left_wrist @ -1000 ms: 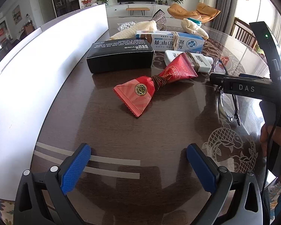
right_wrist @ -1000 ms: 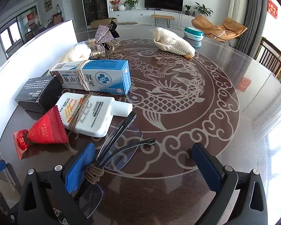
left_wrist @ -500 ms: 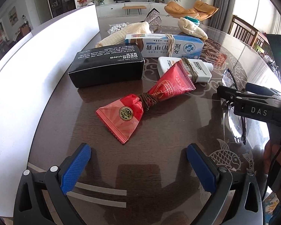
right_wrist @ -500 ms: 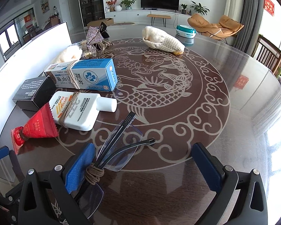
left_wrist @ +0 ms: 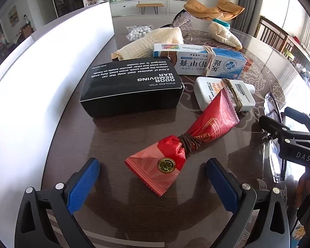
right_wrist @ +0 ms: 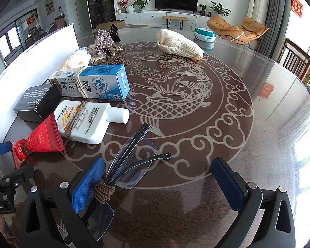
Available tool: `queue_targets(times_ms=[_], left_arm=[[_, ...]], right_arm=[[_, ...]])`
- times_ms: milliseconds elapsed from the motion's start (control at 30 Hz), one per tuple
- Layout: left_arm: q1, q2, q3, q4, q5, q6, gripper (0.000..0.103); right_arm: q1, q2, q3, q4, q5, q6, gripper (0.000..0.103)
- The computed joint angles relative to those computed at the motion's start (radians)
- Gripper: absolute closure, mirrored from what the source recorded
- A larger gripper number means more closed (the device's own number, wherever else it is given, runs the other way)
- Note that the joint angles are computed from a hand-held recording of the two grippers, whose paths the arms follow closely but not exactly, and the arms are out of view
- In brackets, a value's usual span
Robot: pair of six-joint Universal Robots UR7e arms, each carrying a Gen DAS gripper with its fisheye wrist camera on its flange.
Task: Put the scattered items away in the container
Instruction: 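Move the left tool toward the red tied packet while the right tool approaches the folded eyeglasses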
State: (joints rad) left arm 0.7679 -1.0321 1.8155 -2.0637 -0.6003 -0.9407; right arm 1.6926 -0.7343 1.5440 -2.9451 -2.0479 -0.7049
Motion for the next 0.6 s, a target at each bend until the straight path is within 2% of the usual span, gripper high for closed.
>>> queue_targets(times_ms=[267, 367, 600], left_arm=[[0.02, 0.015, -0.037, -0.054, -0.04, 0.325, 0.0], [0.028, 0.021, -0.049, -0.075, -0.06, 0.398, 0.0], [0.051, 0.038, -0.065, -0.167, -0.127, 0.477, 0.0]], right_arm=[[0.0, -0.001, 0.001, -0.001, -0.001, 0.003, 0.0], [0.001, -0.002, 0.001, -0.003, -0.004, 0.008, 0.0], [-0.002, -0.007, 0.006, -0.004, 0.004, 0.017, 0.0]])
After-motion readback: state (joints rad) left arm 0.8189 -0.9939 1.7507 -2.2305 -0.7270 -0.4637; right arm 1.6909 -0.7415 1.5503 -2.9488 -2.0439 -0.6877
